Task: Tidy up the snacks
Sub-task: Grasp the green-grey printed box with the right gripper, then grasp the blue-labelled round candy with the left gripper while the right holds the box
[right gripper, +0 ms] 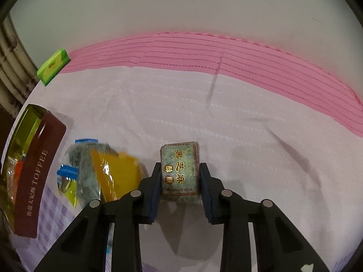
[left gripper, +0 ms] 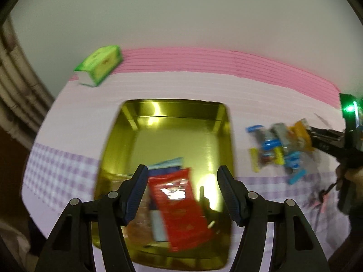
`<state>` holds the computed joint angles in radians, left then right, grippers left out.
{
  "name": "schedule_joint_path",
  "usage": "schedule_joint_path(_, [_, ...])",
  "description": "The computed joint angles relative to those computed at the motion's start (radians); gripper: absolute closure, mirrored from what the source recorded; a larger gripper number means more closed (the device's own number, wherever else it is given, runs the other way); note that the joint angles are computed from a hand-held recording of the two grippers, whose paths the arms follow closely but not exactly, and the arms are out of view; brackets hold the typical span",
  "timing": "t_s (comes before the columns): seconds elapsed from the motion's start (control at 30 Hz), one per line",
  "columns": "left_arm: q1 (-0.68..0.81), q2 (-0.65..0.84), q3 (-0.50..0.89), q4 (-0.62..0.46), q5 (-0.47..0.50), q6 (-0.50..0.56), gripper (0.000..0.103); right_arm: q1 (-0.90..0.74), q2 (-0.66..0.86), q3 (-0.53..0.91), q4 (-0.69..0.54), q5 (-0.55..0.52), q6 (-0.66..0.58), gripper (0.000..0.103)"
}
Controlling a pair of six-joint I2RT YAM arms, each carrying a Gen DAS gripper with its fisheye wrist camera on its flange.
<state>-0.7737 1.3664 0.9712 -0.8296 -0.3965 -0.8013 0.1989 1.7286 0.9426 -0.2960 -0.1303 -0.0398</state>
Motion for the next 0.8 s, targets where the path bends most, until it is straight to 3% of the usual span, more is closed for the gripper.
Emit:
schedule_joint_path(0.3, [-0.08, 0.156, 0.097, 0.105, 0.119, -0.024, 0.039, -0.064, -0.197, -0.237, 0.103, 0.073, -0.007, 0.075])
schedule_joint_path(0.63, [-0.103, 0.353, 0.243, 0.143, 0.251, -0.087, 0.039, -0.236, -0.256, -0.34, 0.198, 0.062, -0.004, 0.075])
schedule_joint_path(0.8, [-0.095, 0.432, 0.332, 0.131, 0.3, -0.116, 0.039, -0.231, -0.247, -0.358, 0.248, 0.066, 0.007, 0.075])
